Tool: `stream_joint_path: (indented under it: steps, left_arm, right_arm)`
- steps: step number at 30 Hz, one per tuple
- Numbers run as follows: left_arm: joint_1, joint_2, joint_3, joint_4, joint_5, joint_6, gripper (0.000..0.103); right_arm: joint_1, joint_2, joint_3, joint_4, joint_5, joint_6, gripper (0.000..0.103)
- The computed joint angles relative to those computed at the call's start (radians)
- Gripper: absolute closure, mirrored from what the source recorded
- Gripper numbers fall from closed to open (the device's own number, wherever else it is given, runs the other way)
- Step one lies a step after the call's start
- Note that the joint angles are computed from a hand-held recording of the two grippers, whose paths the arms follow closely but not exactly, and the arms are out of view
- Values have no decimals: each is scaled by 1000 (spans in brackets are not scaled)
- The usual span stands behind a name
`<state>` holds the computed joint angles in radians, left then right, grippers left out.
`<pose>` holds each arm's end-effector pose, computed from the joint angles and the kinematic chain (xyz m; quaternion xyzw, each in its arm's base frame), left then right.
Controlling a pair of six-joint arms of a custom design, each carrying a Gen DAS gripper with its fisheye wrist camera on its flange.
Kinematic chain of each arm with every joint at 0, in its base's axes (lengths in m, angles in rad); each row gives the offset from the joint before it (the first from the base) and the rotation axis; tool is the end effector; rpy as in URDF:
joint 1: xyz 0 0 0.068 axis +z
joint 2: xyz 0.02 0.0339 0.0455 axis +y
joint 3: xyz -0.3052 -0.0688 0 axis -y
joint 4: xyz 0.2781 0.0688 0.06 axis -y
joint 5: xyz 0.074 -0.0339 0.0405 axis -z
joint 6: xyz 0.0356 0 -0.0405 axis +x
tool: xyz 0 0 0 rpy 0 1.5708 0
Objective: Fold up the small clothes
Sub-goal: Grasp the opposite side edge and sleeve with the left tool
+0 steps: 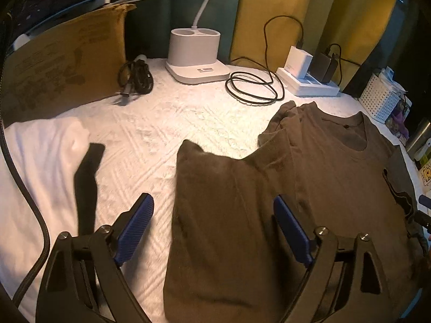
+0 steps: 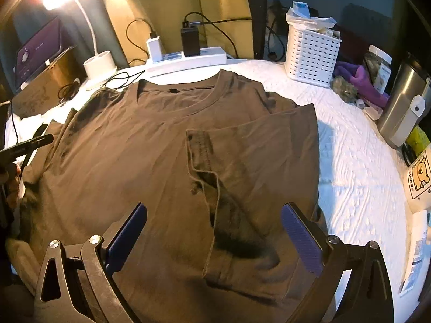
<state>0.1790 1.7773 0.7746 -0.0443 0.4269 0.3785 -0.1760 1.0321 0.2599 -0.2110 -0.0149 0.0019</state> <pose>0.3333 0.0453 0.1179 0.1486 0.9338 -0.1271 0.2996 0.1628 -0.0284 0.1332 0.0829 0.9535 -0.0181 0.2891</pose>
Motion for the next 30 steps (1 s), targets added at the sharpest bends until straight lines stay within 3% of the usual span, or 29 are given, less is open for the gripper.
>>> stream_joint_path:
  steps: [2, 4, 6, 11, 22, 30]
  left_arm:
    - [-13, 25, 18, -3, -15, -2, 33]
    - [-22, 32, 12, 28, -31, 0, 37]
    - [-29, 31, 7, 36, -35, 22, 49]
    - [-23, 25, 0, 37, -31, 28, 96]
    - [68, -113, -91, 117, -36, -65, 100]
    - [25, -271, -147, 99, -75, -106, 101]
  right_arm:
    - [-5, 17, 7, 8, 4, -1, 2]
    - [-16, 32, 13, 15, -1, 0, 2]
    - [-19, 40, 15, 22, 0, 3, 2]
    - [-13, 57, 16, 35, -1, 12, 2]
    - [-51, -7, 18, 7, -64, -19, 2]
    - [-157, -81, 14, -25, -177, -84, 2]
